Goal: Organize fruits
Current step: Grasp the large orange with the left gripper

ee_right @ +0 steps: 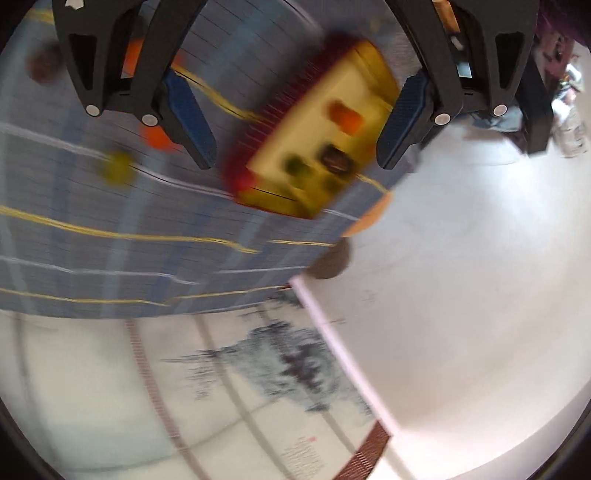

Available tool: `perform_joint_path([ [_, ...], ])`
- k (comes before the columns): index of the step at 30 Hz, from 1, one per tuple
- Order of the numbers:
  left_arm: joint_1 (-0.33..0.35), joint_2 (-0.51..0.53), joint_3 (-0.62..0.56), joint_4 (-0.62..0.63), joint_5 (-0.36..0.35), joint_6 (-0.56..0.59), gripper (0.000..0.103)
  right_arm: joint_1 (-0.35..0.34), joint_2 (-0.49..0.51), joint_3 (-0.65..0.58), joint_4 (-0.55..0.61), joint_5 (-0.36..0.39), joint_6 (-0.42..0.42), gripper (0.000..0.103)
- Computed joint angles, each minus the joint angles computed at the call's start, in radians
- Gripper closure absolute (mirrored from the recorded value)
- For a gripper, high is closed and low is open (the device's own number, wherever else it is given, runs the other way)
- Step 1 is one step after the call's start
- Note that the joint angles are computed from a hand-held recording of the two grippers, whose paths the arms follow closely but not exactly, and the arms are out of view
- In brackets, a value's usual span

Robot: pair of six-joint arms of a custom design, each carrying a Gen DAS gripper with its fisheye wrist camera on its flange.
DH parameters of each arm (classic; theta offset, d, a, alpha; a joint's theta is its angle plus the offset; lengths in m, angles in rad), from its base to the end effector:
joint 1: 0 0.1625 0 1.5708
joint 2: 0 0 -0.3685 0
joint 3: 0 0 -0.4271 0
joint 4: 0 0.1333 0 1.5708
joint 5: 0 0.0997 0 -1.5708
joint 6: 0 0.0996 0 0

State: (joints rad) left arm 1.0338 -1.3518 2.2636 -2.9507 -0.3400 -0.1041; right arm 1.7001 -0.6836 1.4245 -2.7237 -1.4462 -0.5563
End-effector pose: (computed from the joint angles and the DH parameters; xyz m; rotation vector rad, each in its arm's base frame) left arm -0.0327 -0.4991 0.1999 0.0974 1.9686 -0.8727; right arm 0.2388 -0.7069 0.0563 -1.0584 2.8477 -0.6605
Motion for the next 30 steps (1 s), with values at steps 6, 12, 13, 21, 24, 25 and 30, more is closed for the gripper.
perform_joint_path([
  [6,-0.019,0.038,-0.028,0.026,-0.020,0.005,0.019,-0.108,-0.141,0.159,-0.297,-0.154,0.012,0.000],
  [12,-0.028,0.082,-0.062,0.075,-0.049,-0.008,0.019,-0.171,-0.185,0.125,-0.279,-0.400,0.052,0.000],
  [13,-0.030,0.090,-0.069,0.090,-0.054,-0.014,0.019,-0.182,-0.182,0.111,-0.273,-0.451,0.056,0.000],
  [21,-0.024,0.125,-0.129,0.164,-0.170,-0.029,0.019,-0.210,-0.116,0.038,-0.317,-0.656,-0.005,0.000],
  [24,-0.018,0.156,-0.172,0.157,-0.245,-0.004,0.019,-0.213,-0.118,0.034,-0.299,-0.640,-0.012,0.000],
  [25,-0.016,0.171,-0.190,0.154,-0.264,0.004,0.019,-0.214,-0.116,0.029,-0.292,-0.633,-0.012,0.000],
  [30,0.007,0.276,-0.309,0.114,-0.372,0.062,0.023,-0.226,-0.147,0.057,-0.246,-0.547,-0.014,0.000],
])
